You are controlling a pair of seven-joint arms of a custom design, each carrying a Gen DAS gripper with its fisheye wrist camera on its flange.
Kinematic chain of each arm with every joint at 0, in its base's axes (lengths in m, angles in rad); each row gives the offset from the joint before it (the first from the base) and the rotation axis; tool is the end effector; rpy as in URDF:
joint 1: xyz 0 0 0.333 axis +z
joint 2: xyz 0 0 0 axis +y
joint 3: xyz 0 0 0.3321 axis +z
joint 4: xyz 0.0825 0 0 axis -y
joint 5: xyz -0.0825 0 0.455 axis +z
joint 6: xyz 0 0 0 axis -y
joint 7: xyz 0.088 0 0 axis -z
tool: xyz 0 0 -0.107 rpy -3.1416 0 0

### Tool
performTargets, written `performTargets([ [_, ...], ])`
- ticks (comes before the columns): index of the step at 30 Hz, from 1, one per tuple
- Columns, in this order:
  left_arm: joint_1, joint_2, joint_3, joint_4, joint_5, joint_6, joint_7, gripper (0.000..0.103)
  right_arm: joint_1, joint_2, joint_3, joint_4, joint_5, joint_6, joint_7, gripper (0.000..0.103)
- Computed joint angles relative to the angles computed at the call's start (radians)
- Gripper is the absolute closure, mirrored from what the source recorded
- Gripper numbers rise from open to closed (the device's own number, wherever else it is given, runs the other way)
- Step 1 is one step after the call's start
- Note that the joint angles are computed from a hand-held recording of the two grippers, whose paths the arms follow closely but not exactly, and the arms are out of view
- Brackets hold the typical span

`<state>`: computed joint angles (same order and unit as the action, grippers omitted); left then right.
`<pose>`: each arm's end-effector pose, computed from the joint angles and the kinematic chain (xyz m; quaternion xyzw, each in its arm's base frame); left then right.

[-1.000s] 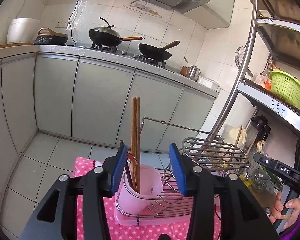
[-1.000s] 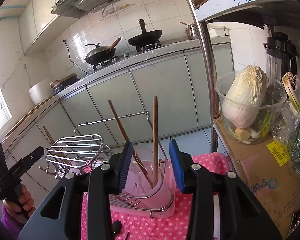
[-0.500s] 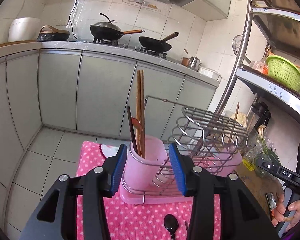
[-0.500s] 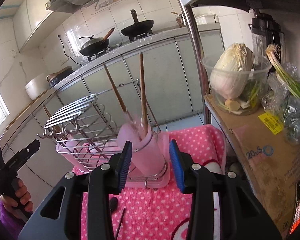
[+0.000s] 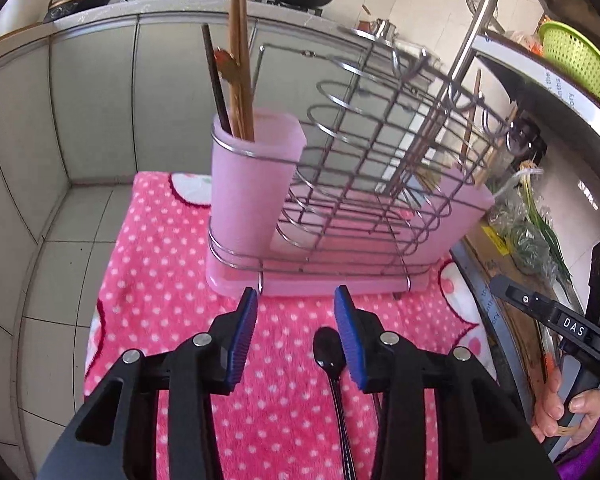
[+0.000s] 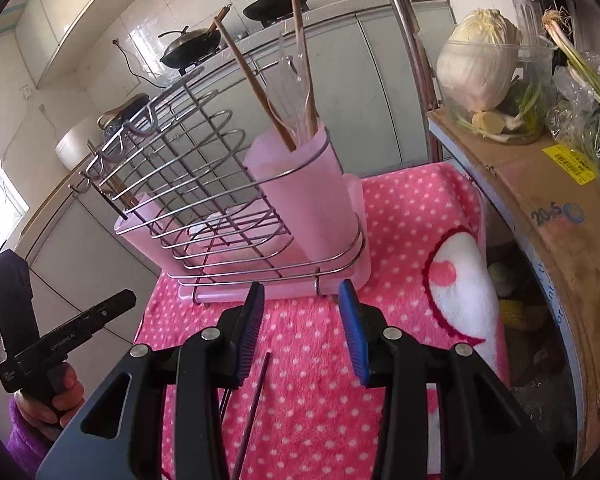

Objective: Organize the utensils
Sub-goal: 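Lower both tools toward the black spoon and dark chopstick on the cloth, then close the left tool on the black spoon while the right tool grasps the dark chopstick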

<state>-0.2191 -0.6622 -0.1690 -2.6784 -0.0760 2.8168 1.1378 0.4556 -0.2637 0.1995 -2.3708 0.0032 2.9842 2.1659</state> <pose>0.4138 -0.1679 0.5089 -0.6831 0.6189 -0.3491 0.1690 0.4456 0.3488 0.5098 -0.6642 0.6165 -0.0910 0.4129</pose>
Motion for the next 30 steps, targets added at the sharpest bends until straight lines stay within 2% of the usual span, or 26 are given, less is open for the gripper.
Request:
performTargets([
  [5,-0.117,0.084,0.086,0.054,-0.115,-0.125,0.104,0.072,0.05,0.015,-0.029,0.002,0.058,-0.017,-0.058,0.064],
  [7,-0.13,0.125,0.089,0.082,-0.161,-0.169,0.129,0.072,0.063,0.018,-0.033,0.0,0.082,-0.024,-0.077,0.064],
  [13,-0.052,0.26,-0.007,0.187,-0.113,-0.301,0.071,0.071,0.118,0.016,-0.076,-0.014,0.199,-0.03,-0.167,0.064],
  [17,-0.034,0.325,-0.013,0.239,-0.116,-0.336,0.042,0.068,0.144,0.019,-0.097,-0.016,0.288,-0.03,-0.235,0.064],
  [23,-0.024,0.383,-0.015,0.278,-0.144,-0.333,0.017,0.066,0.173,0.029,-0.115,-0.015,0.401,-0.028,-0.323,0.064],
  [30,-0.041,0.358,-0.011,0.248,-0.192,-0.237,0.058,0.093,0.183,0.046,-0.119,-0.002,0.509,-0.052,-0.402,0.064],
])
